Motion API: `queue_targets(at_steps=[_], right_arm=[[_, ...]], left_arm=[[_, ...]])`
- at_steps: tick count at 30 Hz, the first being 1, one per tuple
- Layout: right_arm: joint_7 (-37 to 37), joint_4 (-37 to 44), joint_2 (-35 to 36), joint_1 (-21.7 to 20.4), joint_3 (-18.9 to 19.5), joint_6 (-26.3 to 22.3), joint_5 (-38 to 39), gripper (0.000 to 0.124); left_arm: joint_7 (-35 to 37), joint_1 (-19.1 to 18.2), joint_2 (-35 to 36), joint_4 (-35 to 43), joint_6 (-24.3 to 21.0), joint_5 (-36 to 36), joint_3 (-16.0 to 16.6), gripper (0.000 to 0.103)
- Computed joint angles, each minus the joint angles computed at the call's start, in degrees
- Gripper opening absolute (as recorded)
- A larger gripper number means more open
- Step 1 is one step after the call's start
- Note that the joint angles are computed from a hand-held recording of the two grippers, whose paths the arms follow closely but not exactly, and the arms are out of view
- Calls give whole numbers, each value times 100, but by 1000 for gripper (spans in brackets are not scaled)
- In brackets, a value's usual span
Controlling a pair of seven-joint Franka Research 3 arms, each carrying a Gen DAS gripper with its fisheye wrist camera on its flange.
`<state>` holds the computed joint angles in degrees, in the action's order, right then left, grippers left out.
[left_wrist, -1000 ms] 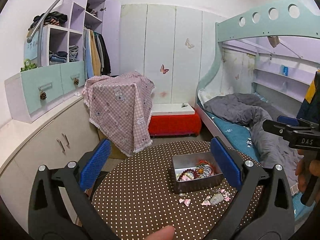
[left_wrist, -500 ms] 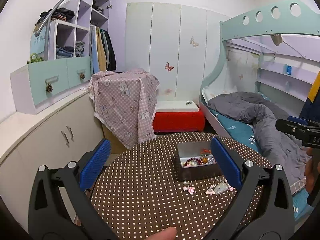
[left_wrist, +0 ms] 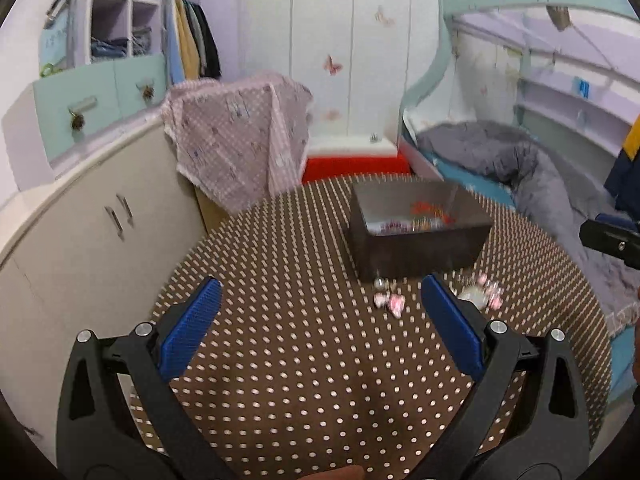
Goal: Organize jewelry
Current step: 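Move the left gripper toward the small pink charms beside the box, then grasp a pink charm with the left gripper while the right grasps another pink charm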
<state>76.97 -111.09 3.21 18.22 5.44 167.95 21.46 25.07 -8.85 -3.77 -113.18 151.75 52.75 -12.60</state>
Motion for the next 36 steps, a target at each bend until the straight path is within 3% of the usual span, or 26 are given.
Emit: queue_targets(at_steps=[9,12,16,19,20,21,22,23,24,29,34,36], right_arm=[[86,55,263,-30,-25,-353,-224,95],[-42,53,293,-43,-1,-424,-142,95],[-126,99,353,-34,15,-492,-103,95],[-209,141,390,-28,37,-531,-42,95],[-241,157,403,-27,41,-549,-26,95],[-269,169,413,-24,45,-565,-17,95],[-279,188,428,-17,46,-575,-13,95],[-341,208,443,-23,63,-596,40,95],[-377,245,470,-18,74,-623,63,95],[-758,375,550,26,153,-715,137,95],[-1170,672,784,143,232,-852,77,95],[-1342,903,971,187,266,-1009,19,86]], left_arm=[[894,-226,826,556,-293,-793,105,97],[1368,-273,1055,799,-388,-1288,142,93],[1692,-376,1327,1157,-556,-1435,207,90],[2372,-344,1586,1457,-778,-2135,153,65],[2556,-306,1593,1440,-683,-2368,140,58],[2615,-307,1570,1401,-589,-2462,157,45],[2683,-300,1545,1349,-495,-2559,167,41],[2777,-273,1504,1272,-365,-2695,165,28],[2843,-255,1475,1220,-278,-2804,169,25],[3214,-106,1212,768,262,-3475,156,24],[2744,-152,932,409,452,-2987,300,24],[2482,-133,818,260,512,-2787,332,24]])
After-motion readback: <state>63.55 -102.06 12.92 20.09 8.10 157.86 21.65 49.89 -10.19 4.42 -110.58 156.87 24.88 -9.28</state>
